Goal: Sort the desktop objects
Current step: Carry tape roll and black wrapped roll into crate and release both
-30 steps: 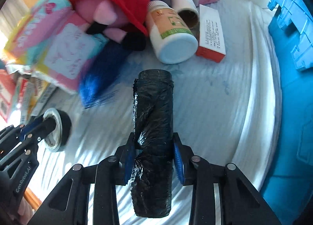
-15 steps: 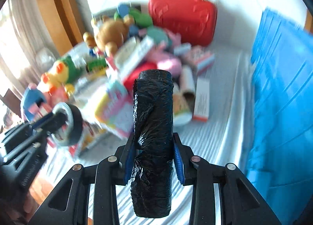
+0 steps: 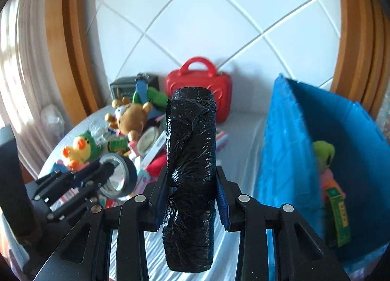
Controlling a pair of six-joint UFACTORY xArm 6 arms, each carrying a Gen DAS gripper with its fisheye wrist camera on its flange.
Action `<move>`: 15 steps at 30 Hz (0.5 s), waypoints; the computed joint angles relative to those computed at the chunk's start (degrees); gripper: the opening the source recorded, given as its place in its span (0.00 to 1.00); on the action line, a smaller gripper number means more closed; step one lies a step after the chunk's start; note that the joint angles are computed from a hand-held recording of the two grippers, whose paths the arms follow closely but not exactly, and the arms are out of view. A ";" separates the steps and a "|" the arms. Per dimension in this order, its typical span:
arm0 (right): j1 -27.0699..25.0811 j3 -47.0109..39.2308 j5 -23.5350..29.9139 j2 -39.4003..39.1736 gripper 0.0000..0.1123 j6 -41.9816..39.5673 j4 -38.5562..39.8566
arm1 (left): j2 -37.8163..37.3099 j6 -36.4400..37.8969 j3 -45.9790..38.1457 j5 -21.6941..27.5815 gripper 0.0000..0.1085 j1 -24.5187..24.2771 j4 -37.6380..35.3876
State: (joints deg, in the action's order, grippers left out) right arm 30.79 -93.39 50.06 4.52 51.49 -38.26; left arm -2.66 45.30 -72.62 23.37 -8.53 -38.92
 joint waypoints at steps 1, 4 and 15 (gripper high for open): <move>-0.34 0.61 -0.13 -1.22 0.31 0.29 -0.51 | -0.53 -0.38 -0.23 -0.08 0.09 -1.01 0.50; -2.39 2.59 -0.74 -5.41 0.31 0.04 -0.64 | -1.48 -2.91 -2.06 1.07 0.09 -4.06 2.18; -22.38 7.39 0.62 -17.90 0.31 -20.30 7.98 | 14.84 -28.37 -35.50 20.20 0.09 -20.95 19.19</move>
State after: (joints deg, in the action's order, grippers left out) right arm 8.41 -86.00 50.68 -13.38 31.19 -30.28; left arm 12.19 16.93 -108.13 43.57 -29.49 -19.73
